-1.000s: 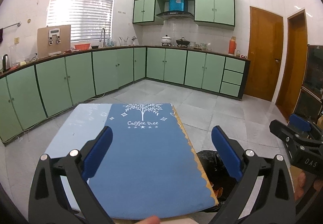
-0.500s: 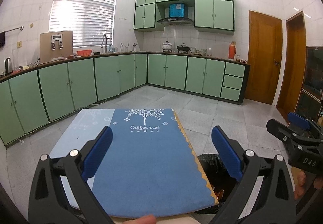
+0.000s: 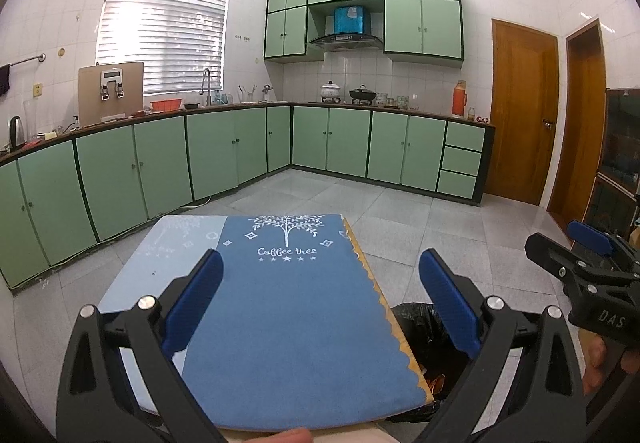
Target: Collect trash
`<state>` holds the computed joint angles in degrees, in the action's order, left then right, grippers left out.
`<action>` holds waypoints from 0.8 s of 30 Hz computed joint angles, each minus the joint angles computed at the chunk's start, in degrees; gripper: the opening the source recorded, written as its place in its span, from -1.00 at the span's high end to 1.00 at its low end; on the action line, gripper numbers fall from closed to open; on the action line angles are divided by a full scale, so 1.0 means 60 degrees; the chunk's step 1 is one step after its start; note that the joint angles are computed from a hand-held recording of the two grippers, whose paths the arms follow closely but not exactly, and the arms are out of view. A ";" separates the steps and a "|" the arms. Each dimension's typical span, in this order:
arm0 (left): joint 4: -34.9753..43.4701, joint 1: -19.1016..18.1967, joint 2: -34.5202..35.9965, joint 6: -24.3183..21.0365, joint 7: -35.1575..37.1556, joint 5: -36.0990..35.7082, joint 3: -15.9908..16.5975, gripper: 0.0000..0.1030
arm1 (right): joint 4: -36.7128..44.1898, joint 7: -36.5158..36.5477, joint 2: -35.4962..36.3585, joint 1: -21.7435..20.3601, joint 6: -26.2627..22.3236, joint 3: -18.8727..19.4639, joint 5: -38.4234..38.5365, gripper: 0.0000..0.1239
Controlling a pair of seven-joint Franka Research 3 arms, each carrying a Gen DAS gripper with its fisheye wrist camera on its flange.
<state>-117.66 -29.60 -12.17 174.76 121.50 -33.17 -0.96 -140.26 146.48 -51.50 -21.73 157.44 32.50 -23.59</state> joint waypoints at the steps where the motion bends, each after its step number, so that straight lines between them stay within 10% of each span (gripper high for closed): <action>1: 0.0005 0.0009 0.0000 -0.0009 -0.0009 0.0009 -0.0006 -0.85 | 0.0032 -0.0010 0.0032 -0.0006 -0.0017 -0.0008 0.0000 -0.57; 24: 0.0053 0.0117 0.0052 -0.0053 0.0271 -0.0280 -0.0082 -0.85 | 0.0158 0.0077 0.0203 0.0046 -0.0074 -0.0066 -0.0166 -0.57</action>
